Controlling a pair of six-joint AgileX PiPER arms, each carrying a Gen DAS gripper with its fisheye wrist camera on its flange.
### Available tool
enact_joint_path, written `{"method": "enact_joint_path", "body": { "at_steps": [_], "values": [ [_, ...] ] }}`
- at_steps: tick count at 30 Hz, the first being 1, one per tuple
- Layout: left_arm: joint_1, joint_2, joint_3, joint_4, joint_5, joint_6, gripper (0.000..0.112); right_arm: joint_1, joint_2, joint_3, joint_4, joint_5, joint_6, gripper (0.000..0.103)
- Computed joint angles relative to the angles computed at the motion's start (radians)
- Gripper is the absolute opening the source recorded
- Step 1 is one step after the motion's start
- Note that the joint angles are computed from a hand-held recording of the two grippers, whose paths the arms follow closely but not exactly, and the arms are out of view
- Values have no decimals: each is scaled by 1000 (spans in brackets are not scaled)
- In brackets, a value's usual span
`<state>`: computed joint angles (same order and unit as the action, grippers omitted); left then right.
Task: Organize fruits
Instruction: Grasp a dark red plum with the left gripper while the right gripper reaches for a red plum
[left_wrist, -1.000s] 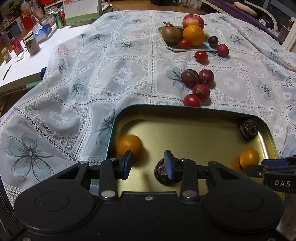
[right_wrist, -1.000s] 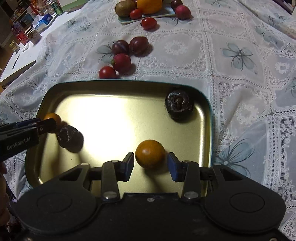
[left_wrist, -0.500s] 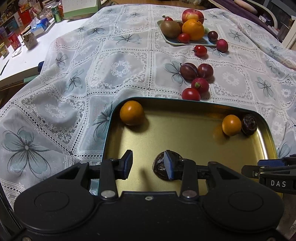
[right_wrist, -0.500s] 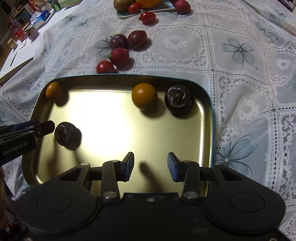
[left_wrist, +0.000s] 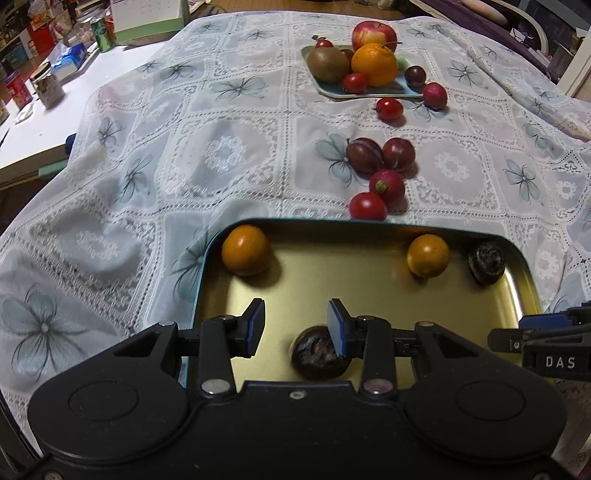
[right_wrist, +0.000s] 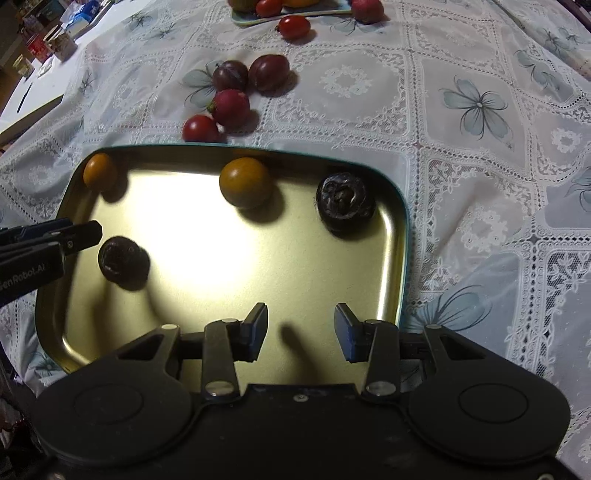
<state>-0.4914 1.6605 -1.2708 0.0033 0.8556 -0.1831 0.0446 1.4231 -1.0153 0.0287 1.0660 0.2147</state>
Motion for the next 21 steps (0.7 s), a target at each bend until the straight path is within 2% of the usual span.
{"method": "enact_joint_path", "body": {
  "at_steps": [11, 19, 21],
  "values": [
    [5, 168, -257, -73, 98, 44, 46, -100, 72, -126, -21, -23, 18, 43],
    [-29, 379, -565, 0, 182, -35, 46, -130, 168, -210, -14, -75, 55, 43],
    [-38, 431, -636, 23, 181, -60, 46, -131, 189, -226, -13, -79, 61, 43]
  ]
}}
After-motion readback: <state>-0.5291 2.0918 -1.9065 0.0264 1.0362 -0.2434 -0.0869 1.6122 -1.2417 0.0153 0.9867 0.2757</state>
